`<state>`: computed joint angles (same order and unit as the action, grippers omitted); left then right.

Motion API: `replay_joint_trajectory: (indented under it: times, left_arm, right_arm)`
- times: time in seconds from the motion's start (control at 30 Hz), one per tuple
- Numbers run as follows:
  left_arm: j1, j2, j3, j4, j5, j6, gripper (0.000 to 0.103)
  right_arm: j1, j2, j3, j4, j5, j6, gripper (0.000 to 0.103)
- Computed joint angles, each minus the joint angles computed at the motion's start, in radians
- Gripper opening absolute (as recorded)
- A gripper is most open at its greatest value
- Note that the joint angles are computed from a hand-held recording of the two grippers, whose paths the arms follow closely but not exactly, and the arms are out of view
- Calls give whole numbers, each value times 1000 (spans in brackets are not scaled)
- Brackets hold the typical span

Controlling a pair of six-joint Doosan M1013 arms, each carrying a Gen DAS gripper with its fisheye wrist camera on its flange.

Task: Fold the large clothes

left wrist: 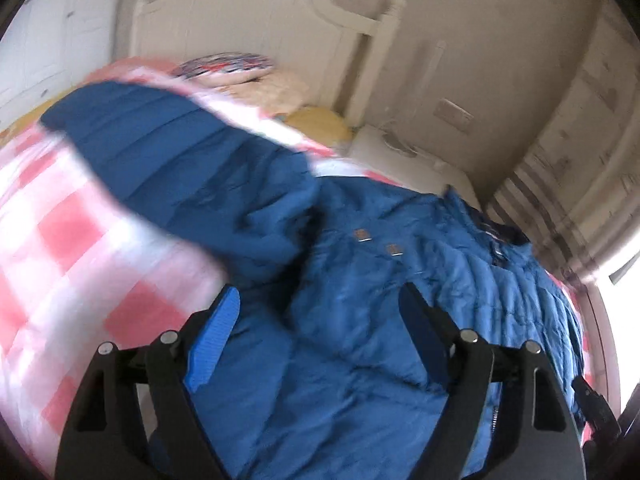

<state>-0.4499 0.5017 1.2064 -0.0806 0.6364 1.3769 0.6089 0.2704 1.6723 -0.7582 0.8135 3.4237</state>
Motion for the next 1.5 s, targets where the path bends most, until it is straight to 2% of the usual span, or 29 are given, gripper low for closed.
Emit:
replay_joint_trajectory:
  times: [0.07, 0.1, 0.13, 0.2, 0.23, 0.3, 0.43, 0.5, 0.57, 0.73, 0.8, 0.87, 1.0, 1.07, 1.17, 1.27, 1.33, 1.37, 1.43, 1.5]
  left_arm:
    - [-24, 20, -33, 40, 28, 59, 87]
    - [-39, 46, -70, 59, 69, 111, 91]
    - [-43, 51, -72, 77, 90, 132, 91]
    - [-55, 96, -115, 99, 187, 165, 93]
    - [-61, 105, -114, 124, 184, 170, 100]
    - [-74, 102, -102, 180, 166, 182, 101]
    - [-70, 104, -104, 168, 162, 185, 101]
    - [-70, 96, -89, 173, 154, 182, 101]
    - [-72, 94, -87, 183, 155, 177, 101]
    - [-79, 91, -79, 196, 153, 165, 101]
    - [-78, 92, -80, 196, 154, 165, 101]
    - [-78, 92, -81, 197, 154, 165, 101]
    - [-78, 94, -84, 196, 157, 166, 101]
    - [-76, 91, -81, 195, 156, 169, 101]
    - [-77, 93, -83, 199, 158, 168, 101]
    - [-77, 92, -84, 209, 162, 164, 101]
    - [-77, 92, -85, 209, 162, 163, 101]
    - [-78, 92, -85, 210, 162, 163, 101]
    - [-78, 92, -85, 212, 163, 162, 101]
    - [-77, 92, -86, 210, 164, 163, 101]
  right_arm:
    - [0, 0, -1, 2, 2, -3, 78]
    - [0, 1, -2, 3, 4, -4, 78]
    - [0, 1, -2, 4, 6, -6, 78]
    - [1, 2, -4, 6, 9, -10, 79]
    - [1, 2, -5, 6, 8, -13, 81]
    - [1, 5, -10, 14, 13, -27, 82]
    - [2, 10, -19, 23, 24, -50, 86]
    - [1, 18, -39, 62, 56, -95, 86]
    - [2, 38, -93, 121, 137, -191, 86]
    - [3, 91, -209, 69, 204, -337, 86]
    - [-13, 124, -259, 67, 201, -425, 86]
    - [-31, 169, -312, 76, 238, -499, 86]
    - [-87, 224, -351, 212, 271, -617, 87]
    - [-108, 205, -313, 276, 200, -594, 87]
    - [-109, 206, -341, 296, 255, -607, 86]
    - [-96, 202, -343, 173, 284, -521, 86]
    - [-105, 201, -329, 126, 317, -449, 86]
    - [-120, 201, -316, 161, 328, -432, 86]
    - [-147, 194, -288, 244, 263, -414, 87]
    - [-146, 193, -293, 254, 273, -441, 87]
